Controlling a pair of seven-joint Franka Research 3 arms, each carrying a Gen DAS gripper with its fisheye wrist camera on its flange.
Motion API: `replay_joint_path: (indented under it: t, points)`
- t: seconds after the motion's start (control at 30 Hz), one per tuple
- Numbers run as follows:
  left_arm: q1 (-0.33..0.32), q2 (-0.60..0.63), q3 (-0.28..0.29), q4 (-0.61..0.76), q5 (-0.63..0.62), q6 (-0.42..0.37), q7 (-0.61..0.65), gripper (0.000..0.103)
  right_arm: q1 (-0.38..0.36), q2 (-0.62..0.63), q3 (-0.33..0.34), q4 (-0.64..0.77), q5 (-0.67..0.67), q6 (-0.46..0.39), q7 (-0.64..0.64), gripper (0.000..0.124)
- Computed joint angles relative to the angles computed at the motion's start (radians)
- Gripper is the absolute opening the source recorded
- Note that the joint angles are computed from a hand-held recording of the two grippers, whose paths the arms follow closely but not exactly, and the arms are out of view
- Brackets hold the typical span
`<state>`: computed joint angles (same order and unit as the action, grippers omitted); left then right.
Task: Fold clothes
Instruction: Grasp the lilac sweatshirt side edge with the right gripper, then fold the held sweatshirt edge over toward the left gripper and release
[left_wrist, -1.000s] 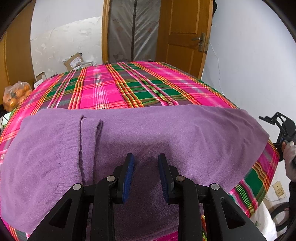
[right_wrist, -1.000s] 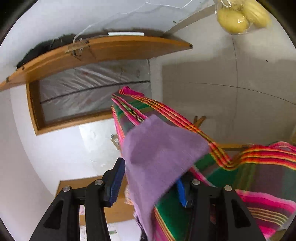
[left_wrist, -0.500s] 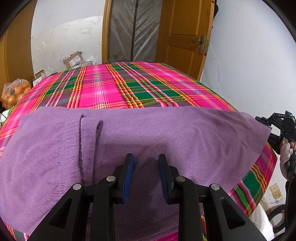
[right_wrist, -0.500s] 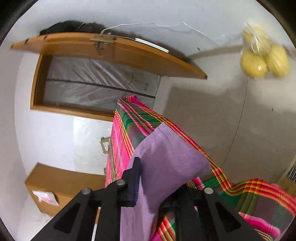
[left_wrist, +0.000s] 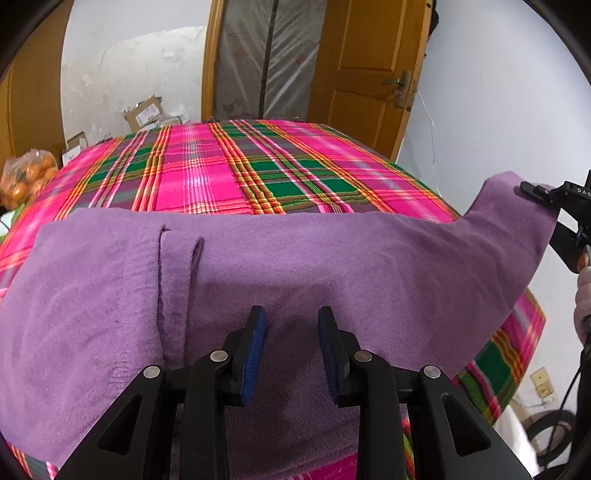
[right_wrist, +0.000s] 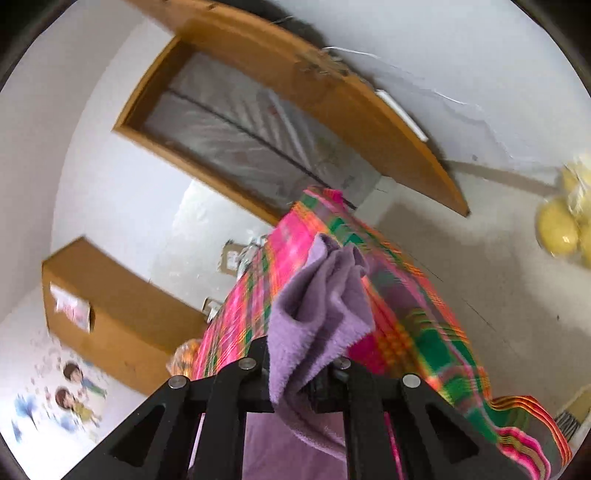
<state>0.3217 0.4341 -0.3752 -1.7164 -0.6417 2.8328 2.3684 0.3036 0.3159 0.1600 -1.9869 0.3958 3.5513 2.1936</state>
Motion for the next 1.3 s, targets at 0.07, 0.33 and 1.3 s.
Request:
replay_joint_path:
  t: [0.07, 0.33, 1.3]
  points:
    - [0.012, -0.008, -0.011, -0.005, -0.020, -0.004, 0.010, 0.030, 0.039, 0.003, -0.025, 0.034, 0.015, -0.027, -0.049, 0.011]
    - [0.082, -0.086, -0.074, -0.053, -0.286, 0.004, 0.236, 0.030, 0.113, 0.089, -0.052, 0.223, 0.037, -0.160, -0.177, 0.011]
    - [0.004, -0.114, 0.122, -0.059, -0.424, 0.019, 0.221, 0.030, 0.280, 0.504, -0.136, 0.853, -0.227, -0.700, -0.240, 0.014]
